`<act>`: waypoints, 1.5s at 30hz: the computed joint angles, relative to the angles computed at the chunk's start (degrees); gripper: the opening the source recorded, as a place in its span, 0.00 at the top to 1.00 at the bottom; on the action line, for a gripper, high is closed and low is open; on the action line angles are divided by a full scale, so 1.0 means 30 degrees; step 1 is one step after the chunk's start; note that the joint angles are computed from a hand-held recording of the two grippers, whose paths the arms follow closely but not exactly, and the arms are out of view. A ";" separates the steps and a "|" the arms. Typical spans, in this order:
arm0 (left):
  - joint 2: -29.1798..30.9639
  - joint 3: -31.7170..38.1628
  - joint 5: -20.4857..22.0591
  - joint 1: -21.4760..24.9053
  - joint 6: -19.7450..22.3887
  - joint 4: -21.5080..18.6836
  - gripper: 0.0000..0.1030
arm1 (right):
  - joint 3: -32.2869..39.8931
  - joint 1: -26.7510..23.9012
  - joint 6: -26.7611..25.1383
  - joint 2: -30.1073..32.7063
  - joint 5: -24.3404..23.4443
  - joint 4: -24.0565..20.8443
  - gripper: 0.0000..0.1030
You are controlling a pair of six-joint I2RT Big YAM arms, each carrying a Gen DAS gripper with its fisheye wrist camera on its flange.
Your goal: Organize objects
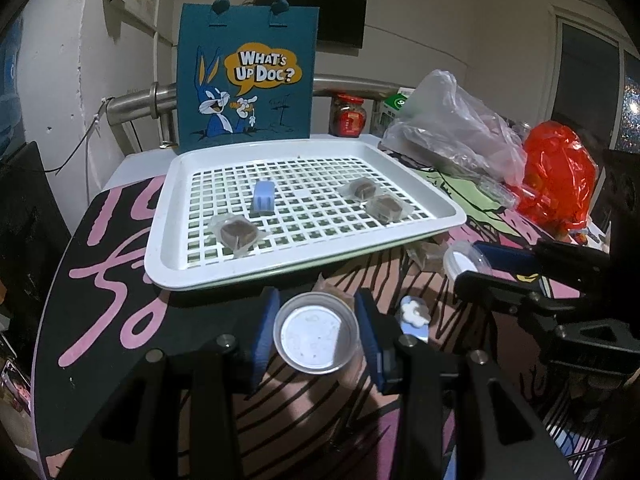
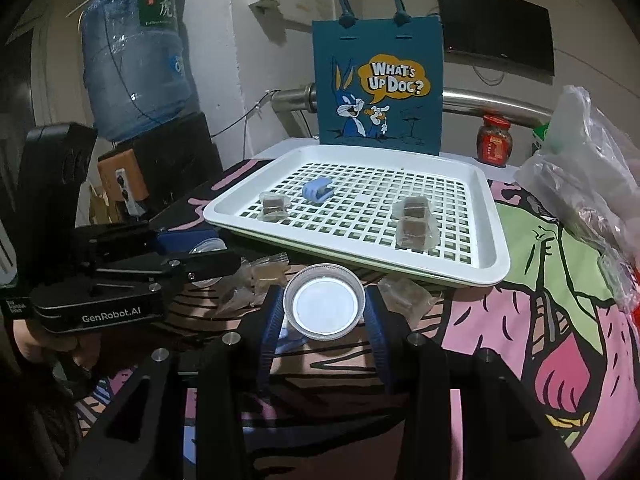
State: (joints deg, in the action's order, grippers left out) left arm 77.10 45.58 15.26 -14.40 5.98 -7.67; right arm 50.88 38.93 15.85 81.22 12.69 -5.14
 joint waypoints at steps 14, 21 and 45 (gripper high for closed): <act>0.0029 0.0043 0.0004 0.0027 0.0011 -0.0065 0.63 | 0.0033 0.0045 -0.0207 -0.0023 -0.0042 -0.0079 0.61; 0.0016 0.0009 -0.0036 -0.0035 -0.0001 -0.0035 0.63 | 0.0043 0.0043 -0.0216 -0.0002 -0.0061 -0.0058 0.61; 0.0025 0.0047 -0.0046 -0.0046 0.0002 -0.0090 0.63 | 0.0056 0.0037 -0.0232 0.0004 -0.0068 -0.0050 0.61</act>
